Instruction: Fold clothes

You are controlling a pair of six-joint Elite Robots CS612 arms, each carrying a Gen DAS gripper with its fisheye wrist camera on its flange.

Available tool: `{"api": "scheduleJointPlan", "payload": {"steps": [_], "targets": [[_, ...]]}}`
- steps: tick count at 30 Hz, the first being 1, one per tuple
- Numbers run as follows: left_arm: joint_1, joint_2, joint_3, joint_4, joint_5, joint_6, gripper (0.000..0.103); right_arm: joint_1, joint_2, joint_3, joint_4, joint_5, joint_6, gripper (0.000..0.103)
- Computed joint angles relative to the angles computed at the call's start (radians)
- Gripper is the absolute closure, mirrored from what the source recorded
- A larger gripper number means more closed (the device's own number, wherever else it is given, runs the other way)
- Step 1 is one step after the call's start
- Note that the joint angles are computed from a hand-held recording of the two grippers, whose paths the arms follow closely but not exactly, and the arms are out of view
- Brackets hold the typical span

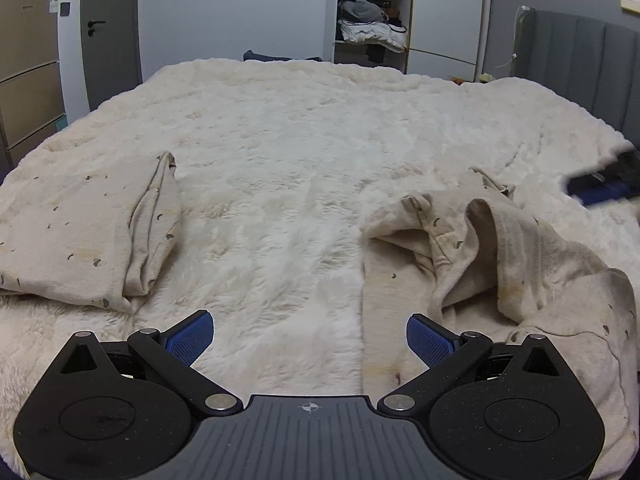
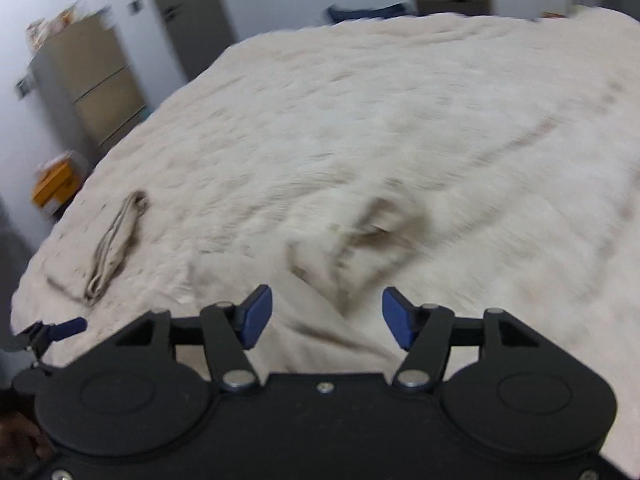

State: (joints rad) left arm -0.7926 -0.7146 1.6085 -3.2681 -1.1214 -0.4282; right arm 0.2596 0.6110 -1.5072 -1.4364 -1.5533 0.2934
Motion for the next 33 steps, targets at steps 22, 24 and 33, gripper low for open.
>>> {"api": "scheduleJointPlan", "payload": {"steps": [22, 24, 33], "targets": [[-0.023, -0.018, -0.003, 0.06, 0.075, -0.047, 0.001, 0.054, -0.378, 0.469, 0.288, -0.331, -0.309, 0.024], [-0.024, -0.013, -0.011, 0.055, 0.068, -0.049, 0.001, 0.049, -0.363, 0.447, 0.293, -0.333, -0.293, 0.024], [-0.028, -0.002, -0.036, -0.005, 0.027, 0.003, 0.001, 0.006, -0.177, 0.178, 0.253, -0.007, -0.193, 0.024]]}}
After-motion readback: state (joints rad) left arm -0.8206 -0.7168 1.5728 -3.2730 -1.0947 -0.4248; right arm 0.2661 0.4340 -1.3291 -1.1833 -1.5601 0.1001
